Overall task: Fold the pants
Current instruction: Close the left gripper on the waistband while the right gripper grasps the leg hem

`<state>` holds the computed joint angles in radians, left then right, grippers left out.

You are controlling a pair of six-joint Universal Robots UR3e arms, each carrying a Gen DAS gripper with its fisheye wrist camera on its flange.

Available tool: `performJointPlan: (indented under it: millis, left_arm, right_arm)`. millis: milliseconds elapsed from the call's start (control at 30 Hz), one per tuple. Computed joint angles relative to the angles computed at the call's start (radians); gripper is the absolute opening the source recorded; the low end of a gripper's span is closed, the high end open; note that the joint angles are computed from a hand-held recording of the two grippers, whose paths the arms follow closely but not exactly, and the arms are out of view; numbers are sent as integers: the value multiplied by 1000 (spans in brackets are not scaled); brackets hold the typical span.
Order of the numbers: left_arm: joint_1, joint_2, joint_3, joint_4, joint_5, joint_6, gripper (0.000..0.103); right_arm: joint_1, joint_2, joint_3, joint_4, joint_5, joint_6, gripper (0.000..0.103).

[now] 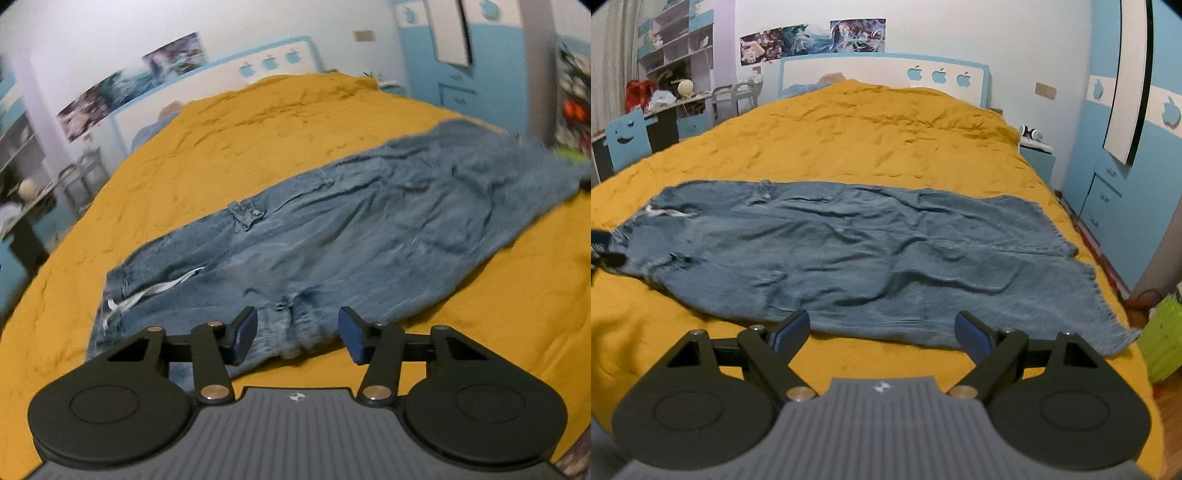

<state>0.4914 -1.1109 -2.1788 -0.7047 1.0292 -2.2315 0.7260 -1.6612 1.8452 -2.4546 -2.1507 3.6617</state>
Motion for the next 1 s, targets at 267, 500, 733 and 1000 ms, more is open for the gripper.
performJointPlan:
  millis: [267,500,733,1000]
  left_arm:
    - [93,-216,8,162,42,303,61]
    - [22,-483,79,388,247,364,61]
    - [-35,-607,62,586,353,340,59]
    - [-51,-584,88,547,341,157,14]
  right_arm:
    - [-286,-217,286,-100,134,-311,58]
    - [-550,-316,424,-138,293,-525,55]
    - [-691,-304,480,-177,353,-735,55]
    - [-739,-298,565,-246,319,-1066,55]
